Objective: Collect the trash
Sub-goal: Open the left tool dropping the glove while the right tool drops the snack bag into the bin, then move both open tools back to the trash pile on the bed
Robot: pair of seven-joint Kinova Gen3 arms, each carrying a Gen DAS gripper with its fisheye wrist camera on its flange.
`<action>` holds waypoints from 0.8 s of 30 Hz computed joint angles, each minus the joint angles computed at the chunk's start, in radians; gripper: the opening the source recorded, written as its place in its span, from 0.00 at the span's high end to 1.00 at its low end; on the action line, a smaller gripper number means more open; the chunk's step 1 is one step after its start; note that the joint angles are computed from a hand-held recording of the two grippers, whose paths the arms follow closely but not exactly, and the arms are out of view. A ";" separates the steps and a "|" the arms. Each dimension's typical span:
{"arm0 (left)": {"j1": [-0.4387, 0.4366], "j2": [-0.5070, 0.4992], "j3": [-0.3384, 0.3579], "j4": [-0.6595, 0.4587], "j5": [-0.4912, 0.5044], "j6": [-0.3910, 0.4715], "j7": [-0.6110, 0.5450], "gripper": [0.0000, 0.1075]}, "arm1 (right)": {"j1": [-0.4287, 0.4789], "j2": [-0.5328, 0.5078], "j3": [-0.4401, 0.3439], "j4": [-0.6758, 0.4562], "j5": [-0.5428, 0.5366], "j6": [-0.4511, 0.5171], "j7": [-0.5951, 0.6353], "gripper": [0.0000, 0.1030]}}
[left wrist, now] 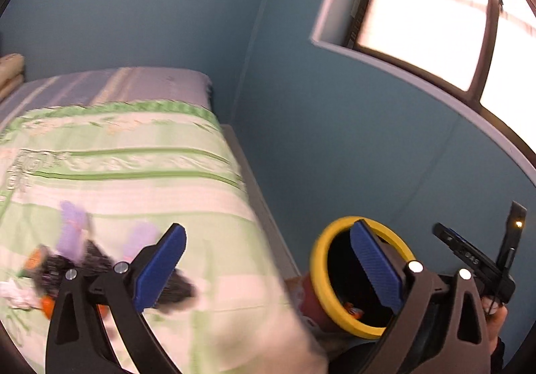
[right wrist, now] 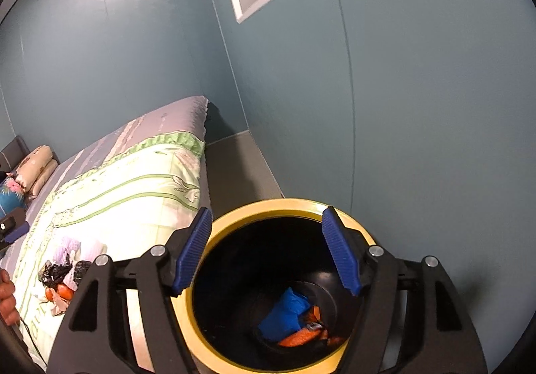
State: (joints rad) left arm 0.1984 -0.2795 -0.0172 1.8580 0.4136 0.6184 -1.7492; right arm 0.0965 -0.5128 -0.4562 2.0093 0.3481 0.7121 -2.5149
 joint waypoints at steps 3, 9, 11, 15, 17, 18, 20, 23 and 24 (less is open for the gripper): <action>-0.029 -0.044 -0.039 0.009 -0.015 0.013 0.008 0.12 | -0.011 -0.001 -0.010 -0.020 -0.004 -0.001 0.011 0.37; -0.084 -0.120 -0.130 0.028 -0.046 0.039 -0.004 0.12 | 0.009 0.024 -0.102 -0.077 0.024 -0.018 -0.007 0.36; -0.115 -0.151 -0.153 0.043 -0.072 0.044 -0.006 0.12 | 0.014 0.041 -0.136 -0.099 0.035 -0.025 -0.017 0.36; -0.146 -0.182 -0.199 0.054 -0.100 0.058 -0.012 0.12 | 0.017 0.092 -0.206 -0.141 0.068 -0.046 -0.047 0.36; -0.173 -0.197 -0.208 0.068 -0.125 0.059 -0.010 0.12 | 0.010 0.118 -0.235 -0.159 0.090 -0.049 -0.063 0.36; -0.179 -0.204 -0.216 0.074 -0.134 0.062 -0.014 0.12 | 0.000 0.133 -0.246 -0.166 0.103 -0.054 -0.068 0.36; -0.191 -0.218 -0.240 0.091 -0.153 0.066 -0.029 0.12 | -0.021 0.165 -0.270 -0.179 0.136 -0.064 -0.084 0.36; -0.205 -0.233 -0.271 0.114 -0.173 0.074 -0.048 0.12 | -0.057 0.210 -0.311 -0.201 0.190 -0.059 -0.112 0.36; -0.207 -0.238 -0.284 0.123 -0.177 0.075 -0.058 0.12 | -0.071 0.228 -0.321 -0.208 0.208 -0.060 -0.119 0.36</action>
State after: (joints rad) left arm -0.0087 -0.5175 -0.3013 1.9810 0.2370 0.6936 -1.8070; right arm 0.0260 -0.2844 -0.7767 1.8011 0.5559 0.6520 -2.6341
